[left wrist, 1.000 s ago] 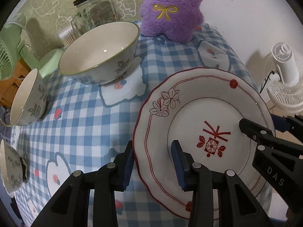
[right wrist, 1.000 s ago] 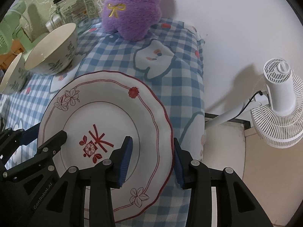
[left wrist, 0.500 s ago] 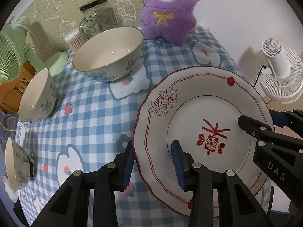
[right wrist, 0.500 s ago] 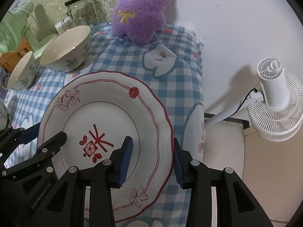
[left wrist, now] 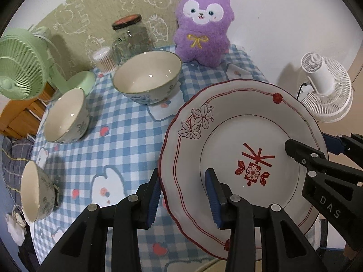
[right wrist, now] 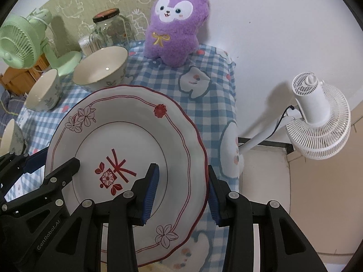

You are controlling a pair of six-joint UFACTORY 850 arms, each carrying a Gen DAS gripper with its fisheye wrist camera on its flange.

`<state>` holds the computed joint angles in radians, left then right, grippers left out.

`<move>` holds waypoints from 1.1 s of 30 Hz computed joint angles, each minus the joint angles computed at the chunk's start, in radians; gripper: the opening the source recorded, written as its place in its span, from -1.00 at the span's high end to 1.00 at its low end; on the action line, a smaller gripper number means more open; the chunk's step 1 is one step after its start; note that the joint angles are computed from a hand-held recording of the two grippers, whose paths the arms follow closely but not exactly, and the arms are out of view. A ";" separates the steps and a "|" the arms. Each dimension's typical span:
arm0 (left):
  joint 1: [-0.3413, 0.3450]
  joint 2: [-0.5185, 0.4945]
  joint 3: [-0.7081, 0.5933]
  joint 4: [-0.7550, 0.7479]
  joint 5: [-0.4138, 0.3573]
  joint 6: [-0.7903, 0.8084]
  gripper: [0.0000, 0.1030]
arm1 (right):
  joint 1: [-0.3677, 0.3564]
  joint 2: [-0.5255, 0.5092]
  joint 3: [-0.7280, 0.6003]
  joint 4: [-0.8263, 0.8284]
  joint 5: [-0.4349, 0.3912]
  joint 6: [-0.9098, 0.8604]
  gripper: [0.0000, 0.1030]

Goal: Organize plates and bowls
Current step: 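Carry the red-rimmed plate toward the flower plate stack with both grippers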

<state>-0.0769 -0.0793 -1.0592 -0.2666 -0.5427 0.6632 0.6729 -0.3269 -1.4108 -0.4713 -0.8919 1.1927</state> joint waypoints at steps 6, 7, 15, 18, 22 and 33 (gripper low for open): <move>0.034 0.041 0.014 -0.044 -0.030 0.067 0.26 | 0.051 0.014 -0.011 -0.030 -0.054 0.065 0.16; 0.040 0.049 0.019 -0.050 -0.034 0.079 0.26 | 0.057 0.017 -0.011 -0.030 -0.058 0.075 0.16; 0.092 0.123 0.067 -0.124 -0.059 0.208 0.26 | 0.130 0.038 -0.013 -0.055 -0.117 0.184 0.16; 0.116 0.149 0.083 -0.158 -0.075 0.262 0.26 | 0.158 0.044 -0.012 -0.060 -0.141 0.223 0.16; 0.143 0.178 0.108 -0.189 -0.098 0.328 0.26 | 0.194 0.052 -0.006 -0.064 -0.171 0.273 0.16; 0.202 0.248 0.185 -0.246 -0.149 0.466 0.26 | 0.277 0.072 0.035 -0.068 -0.229 0.399 0.16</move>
